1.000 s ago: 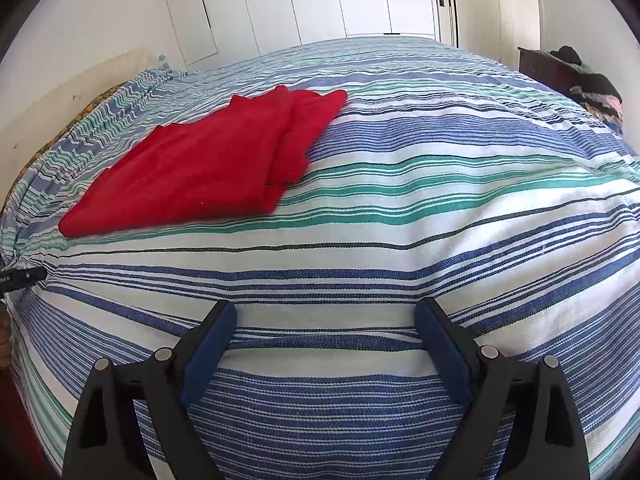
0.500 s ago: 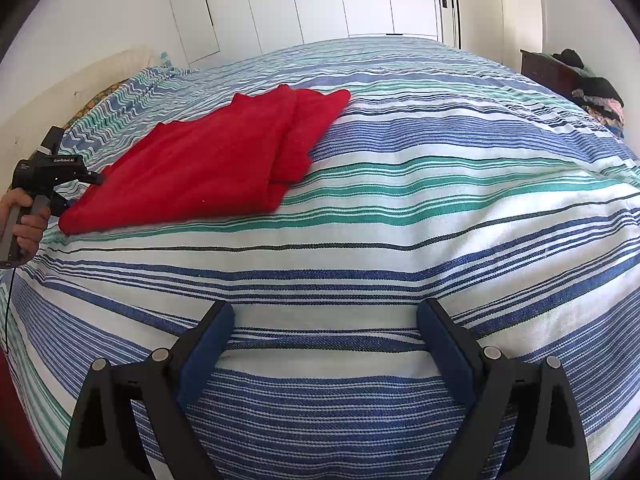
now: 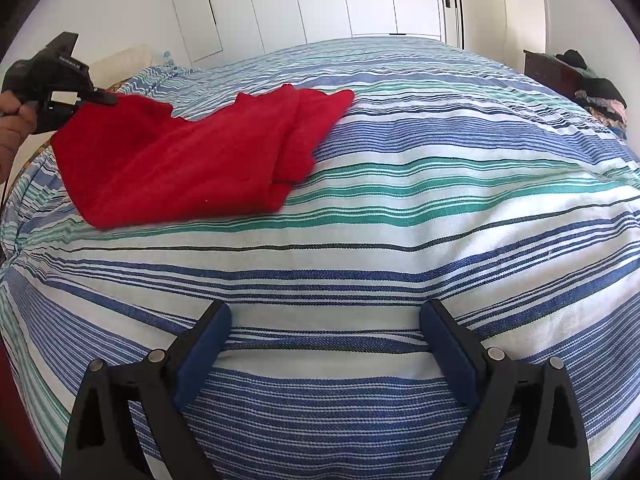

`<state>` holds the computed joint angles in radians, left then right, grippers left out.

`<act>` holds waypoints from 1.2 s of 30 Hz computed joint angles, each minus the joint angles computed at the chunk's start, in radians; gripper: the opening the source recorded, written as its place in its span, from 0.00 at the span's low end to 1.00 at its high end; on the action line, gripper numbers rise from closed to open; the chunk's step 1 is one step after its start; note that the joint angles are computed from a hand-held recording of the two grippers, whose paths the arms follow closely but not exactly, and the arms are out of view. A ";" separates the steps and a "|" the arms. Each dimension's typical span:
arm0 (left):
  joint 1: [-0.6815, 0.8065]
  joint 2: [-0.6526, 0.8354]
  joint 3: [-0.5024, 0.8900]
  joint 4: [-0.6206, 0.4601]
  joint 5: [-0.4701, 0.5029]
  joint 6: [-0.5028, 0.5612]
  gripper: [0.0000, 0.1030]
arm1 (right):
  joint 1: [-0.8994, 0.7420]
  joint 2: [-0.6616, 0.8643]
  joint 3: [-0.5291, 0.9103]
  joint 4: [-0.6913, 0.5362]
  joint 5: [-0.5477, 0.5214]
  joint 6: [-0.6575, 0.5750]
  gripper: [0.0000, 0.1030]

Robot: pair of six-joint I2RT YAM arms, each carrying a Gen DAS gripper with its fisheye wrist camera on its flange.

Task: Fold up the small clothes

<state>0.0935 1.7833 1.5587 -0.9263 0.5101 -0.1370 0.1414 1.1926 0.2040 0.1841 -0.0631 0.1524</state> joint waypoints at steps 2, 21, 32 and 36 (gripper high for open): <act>-0.093 0.008 0.016 0.045 -0.032 -0.076 0.07 | 0.002 0.002 -0.001 0.004 0.002 0.001 0.92; -0.293 -0.165 -0.233 0.265 -0.099 -0.099 0.79 | -0.037 0.008 0.028 -0.039 -0.068 -0.023 0.96; -0.011 -0.495 -0.767 0.336 -0.179 0.343 0.80 | -0.158 0.154 0.399 -0.203 -0.430 0.273 0.84; -0.255 -0.536 -0.859 0.482 -0.406 0.311 0.80 | -0.155 0.346 0.564 -0.212 -0.393 0.352 0.80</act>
